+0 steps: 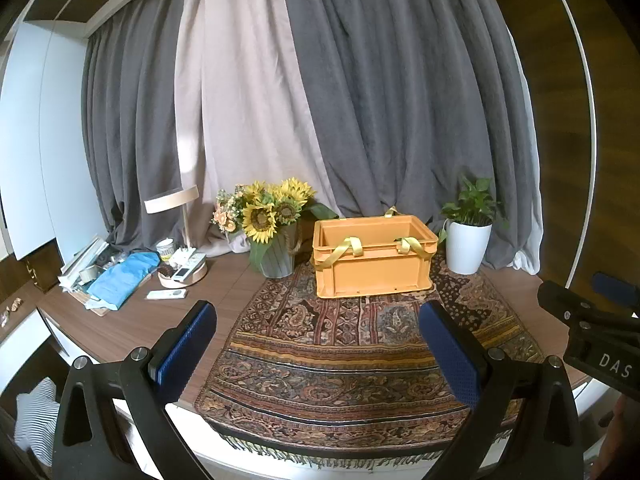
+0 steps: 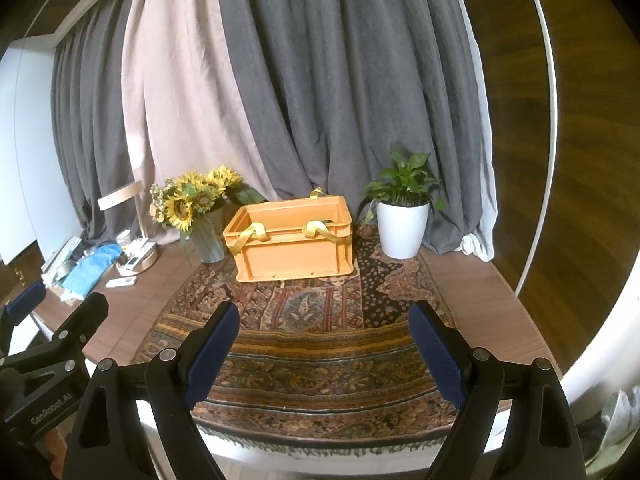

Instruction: Organize soft objects

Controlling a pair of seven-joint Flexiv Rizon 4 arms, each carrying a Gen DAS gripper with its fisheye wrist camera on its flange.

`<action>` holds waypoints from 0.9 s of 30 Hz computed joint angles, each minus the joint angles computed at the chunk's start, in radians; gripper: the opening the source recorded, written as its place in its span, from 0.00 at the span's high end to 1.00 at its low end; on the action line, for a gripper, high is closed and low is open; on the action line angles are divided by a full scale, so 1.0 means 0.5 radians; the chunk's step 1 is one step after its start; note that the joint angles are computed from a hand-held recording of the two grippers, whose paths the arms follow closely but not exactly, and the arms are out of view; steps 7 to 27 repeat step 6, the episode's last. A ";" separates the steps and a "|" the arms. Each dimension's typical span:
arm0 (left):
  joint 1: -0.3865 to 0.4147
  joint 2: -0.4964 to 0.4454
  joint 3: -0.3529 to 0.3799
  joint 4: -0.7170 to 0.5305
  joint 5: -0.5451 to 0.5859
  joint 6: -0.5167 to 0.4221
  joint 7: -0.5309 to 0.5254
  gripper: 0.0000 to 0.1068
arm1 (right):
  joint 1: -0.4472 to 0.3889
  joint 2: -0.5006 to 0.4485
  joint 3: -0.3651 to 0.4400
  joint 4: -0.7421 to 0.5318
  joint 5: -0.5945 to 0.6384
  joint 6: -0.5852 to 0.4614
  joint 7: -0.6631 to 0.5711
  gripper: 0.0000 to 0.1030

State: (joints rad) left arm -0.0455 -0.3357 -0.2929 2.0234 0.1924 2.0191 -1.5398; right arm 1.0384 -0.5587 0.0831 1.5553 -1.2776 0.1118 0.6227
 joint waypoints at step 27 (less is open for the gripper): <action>0.026 -0.001 -0.018 -0.002 0.021 -0.006 -0.006 0.04 | -0.005 0.003 0.002 0.010 -0.002 0.012 0.009 0.15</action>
